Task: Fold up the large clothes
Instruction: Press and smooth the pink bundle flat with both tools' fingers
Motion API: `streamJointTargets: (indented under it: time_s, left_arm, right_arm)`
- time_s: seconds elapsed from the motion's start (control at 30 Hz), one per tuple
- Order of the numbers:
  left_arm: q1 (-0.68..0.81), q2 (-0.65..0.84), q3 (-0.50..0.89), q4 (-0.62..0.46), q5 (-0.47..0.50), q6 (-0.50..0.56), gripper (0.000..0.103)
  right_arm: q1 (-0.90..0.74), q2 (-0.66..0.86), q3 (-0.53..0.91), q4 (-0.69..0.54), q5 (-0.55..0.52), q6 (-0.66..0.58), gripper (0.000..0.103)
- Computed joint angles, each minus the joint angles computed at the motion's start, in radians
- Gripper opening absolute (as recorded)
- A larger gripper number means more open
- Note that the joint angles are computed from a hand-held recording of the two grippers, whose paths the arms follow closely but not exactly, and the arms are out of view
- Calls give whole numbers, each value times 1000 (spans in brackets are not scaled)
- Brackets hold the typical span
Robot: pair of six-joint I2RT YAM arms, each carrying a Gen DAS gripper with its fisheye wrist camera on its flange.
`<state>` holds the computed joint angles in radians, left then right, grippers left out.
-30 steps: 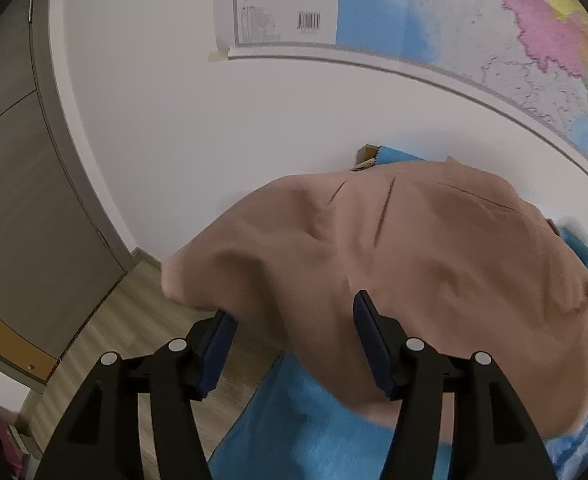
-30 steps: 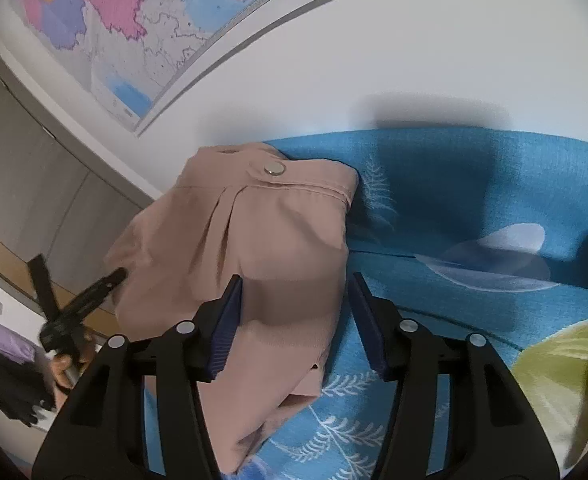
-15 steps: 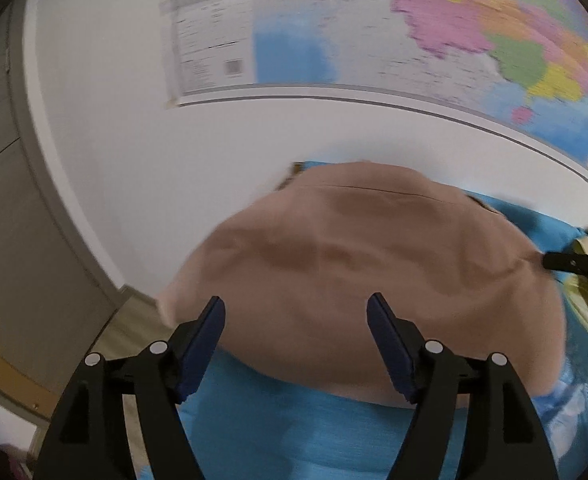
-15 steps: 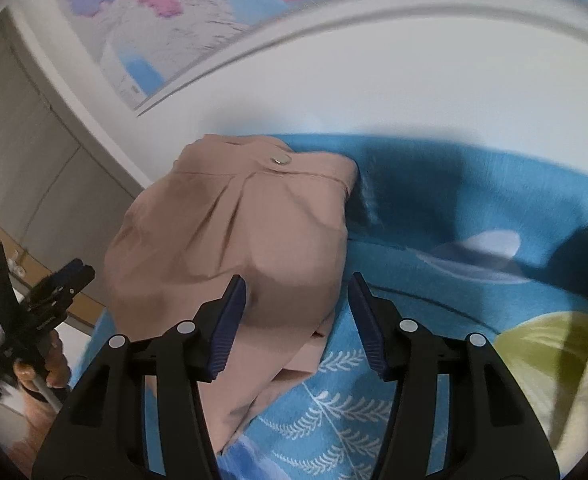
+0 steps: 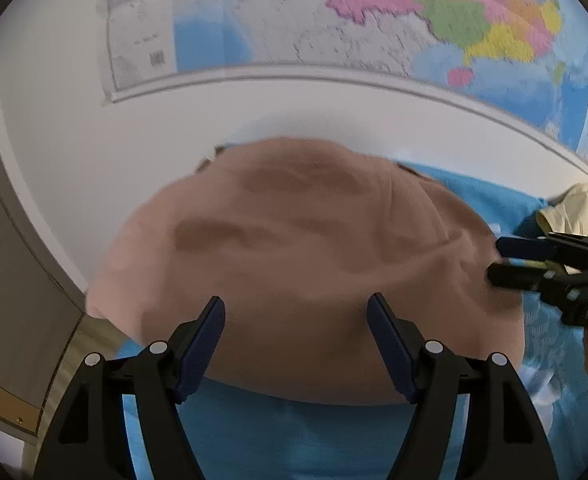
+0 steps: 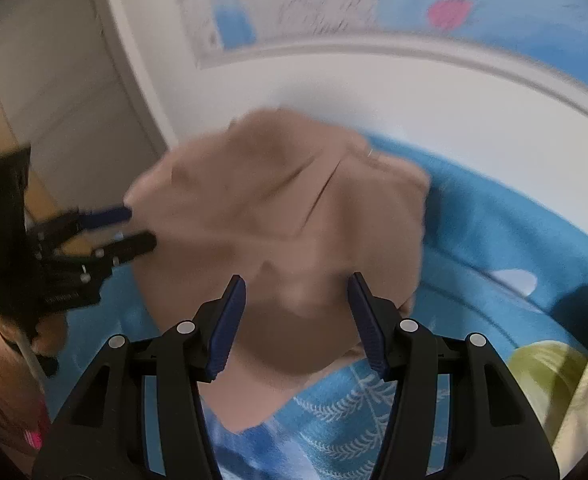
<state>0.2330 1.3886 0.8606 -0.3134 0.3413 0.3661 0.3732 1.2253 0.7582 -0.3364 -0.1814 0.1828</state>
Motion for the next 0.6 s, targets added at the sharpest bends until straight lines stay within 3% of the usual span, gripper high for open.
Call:
streamJointTargets:
  time_s: [0.13,0.2,0.37,0.53,0.6]
  left_arm:
    - [-28,27,-18,22,-35,-6,71]
    - [-29,35,-20,25,-32,-5,73]
    - [-40,50,-38,38,-37,19,75]
    - [-53,82,-32,48,-24,24,79]
    - [-71,77,-49,70,-39,20,79]
  right_arm:
    - [-23,102,-8,1,8,-13,51]
    - [-70,119,-19,19,-69,-10,51]
    - [-144,73,31,-37,-133,-8,47]
    - [-169,169,173,-1,-144,31,47]
    - [-152,262,246,19,-101,57,47]
